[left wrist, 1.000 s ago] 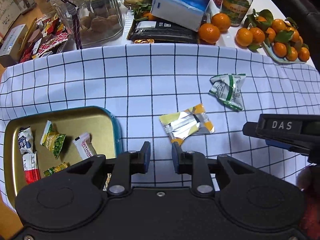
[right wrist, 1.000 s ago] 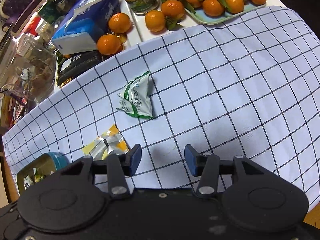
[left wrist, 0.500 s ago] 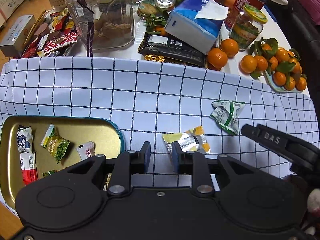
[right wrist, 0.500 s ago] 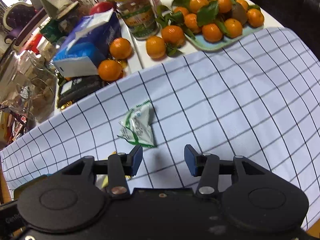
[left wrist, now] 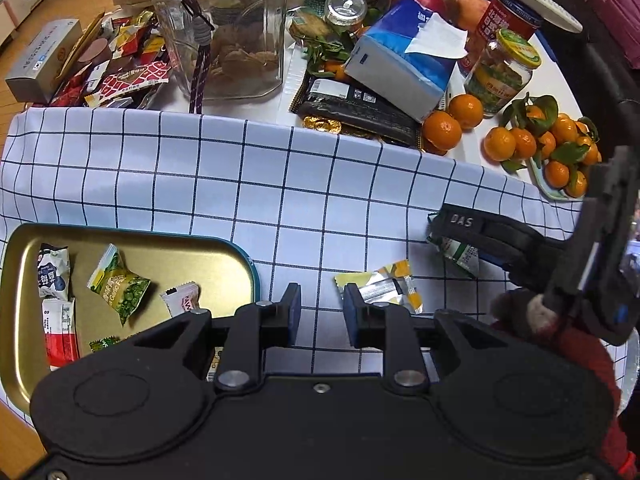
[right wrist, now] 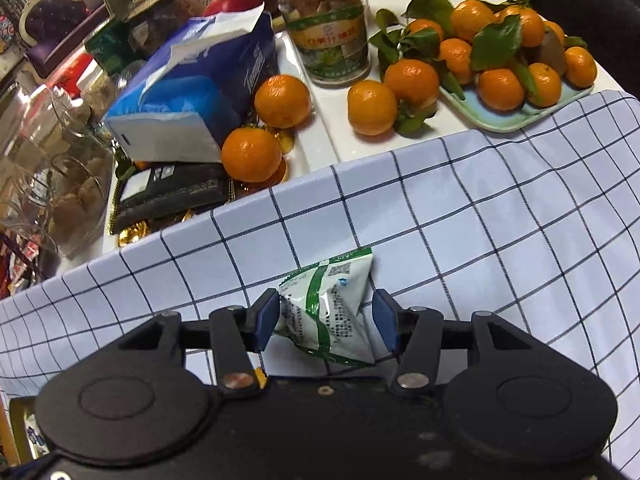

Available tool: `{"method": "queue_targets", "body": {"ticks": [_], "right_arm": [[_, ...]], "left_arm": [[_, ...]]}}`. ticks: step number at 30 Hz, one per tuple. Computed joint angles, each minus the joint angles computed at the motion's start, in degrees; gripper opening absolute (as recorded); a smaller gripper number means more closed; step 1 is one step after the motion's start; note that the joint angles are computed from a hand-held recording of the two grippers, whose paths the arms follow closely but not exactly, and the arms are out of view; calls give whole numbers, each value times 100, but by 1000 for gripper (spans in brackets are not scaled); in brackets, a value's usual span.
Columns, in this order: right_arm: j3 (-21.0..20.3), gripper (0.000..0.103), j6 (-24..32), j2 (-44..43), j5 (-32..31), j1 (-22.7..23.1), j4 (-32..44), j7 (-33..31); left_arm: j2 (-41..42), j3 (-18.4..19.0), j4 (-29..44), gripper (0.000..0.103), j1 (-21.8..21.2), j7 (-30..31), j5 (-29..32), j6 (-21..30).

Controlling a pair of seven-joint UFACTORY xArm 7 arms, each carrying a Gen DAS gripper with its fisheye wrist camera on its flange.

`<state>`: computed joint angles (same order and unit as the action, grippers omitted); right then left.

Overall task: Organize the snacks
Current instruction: 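Grasp and lift the white-green pillow packet with the right gripper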

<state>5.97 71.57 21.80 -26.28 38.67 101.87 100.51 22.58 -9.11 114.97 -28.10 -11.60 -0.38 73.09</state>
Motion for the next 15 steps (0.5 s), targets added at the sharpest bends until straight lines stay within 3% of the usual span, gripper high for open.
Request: {"method": "queue_targets", "body": {"ticks": [5,9,15], "right_arm": [[-17,50,241,208,-19,42,284,-273],[49,49,291,-31,83,107,3,-316],[364,49,627,-641,728,86,-612,-17]], "left_arm": [[-22,-10,-22,32,6,63,-6,-14],[-6,-5,-6,32,0,69,3,3],[10,-17,-30,32,-39,91,20,-81]]}}
